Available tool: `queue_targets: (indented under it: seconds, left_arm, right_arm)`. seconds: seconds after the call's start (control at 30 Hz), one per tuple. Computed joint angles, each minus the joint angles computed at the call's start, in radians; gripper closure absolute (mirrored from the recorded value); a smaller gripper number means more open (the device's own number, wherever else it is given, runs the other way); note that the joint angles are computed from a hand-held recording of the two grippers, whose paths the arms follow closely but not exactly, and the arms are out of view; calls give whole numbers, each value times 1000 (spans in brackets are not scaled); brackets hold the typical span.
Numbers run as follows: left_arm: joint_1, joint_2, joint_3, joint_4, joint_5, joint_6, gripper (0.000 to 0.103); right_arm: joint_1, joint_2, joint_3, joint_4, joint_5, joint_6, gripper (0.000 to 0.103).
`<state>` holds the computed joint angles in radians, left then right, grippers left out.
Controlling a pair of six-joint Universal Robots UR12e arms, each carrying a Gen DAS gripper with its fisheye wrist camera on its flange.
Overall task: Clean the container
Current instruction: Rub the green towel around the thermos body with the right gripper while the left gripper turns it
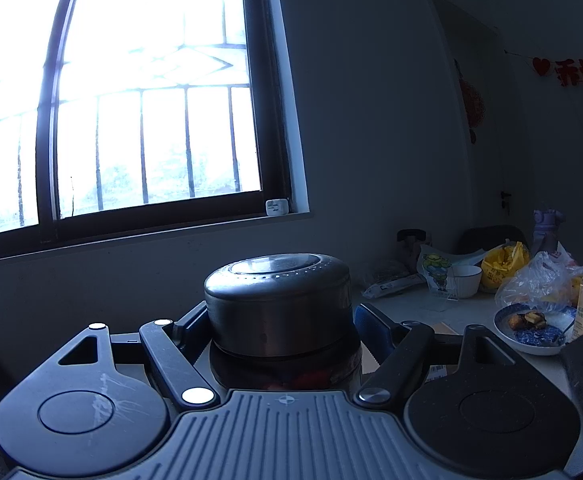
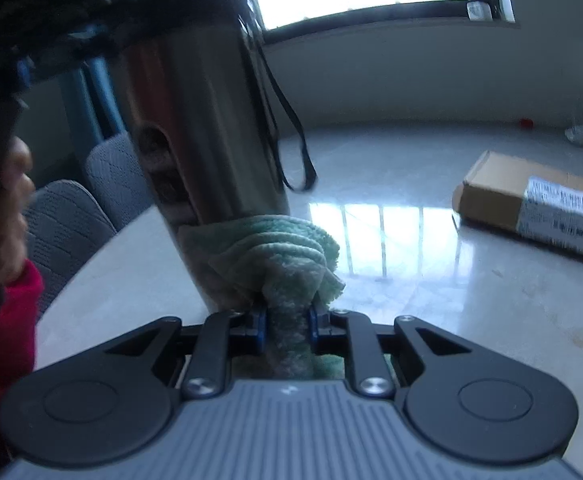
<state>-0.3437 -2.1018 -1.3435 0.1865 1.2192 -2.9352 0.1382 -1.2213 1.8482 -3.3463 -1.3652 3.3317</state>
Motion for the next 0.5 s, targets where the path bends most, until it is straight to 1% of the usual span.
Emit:
queue_targets:
  seconds: [0.13, 0.2, 0.27, 0.33, 0.43, 0.5]
  left_arm:
    - [0, 0, 0, -1, 1, 0, 25]
    - [-1, 1, -1, -1, 2, 0, 25]
    - [-1, 1, -1, -1, 2, 1, 25]
    - [0, 1, -1, -1, -2, 1, 25]
    - [0, 2, -3, 0, -4, 1, 25]
    - [0, 2, -3, 0, -5, 0, 25]
  right_arm:
    - [2, -8, 4, -78, -11, -3, 83]
    - [0, -10, 6, -134, -13, 14, 83]
    - [-3, -10, 9, -199, -9, 58, 83]
    - [-4, -10, 8, -235, -11, 63, 83]
    - [-2, -14, 5, -230, -16, 37, 83]
    - [-9, -16, 6, -216, 3, 30, 83]
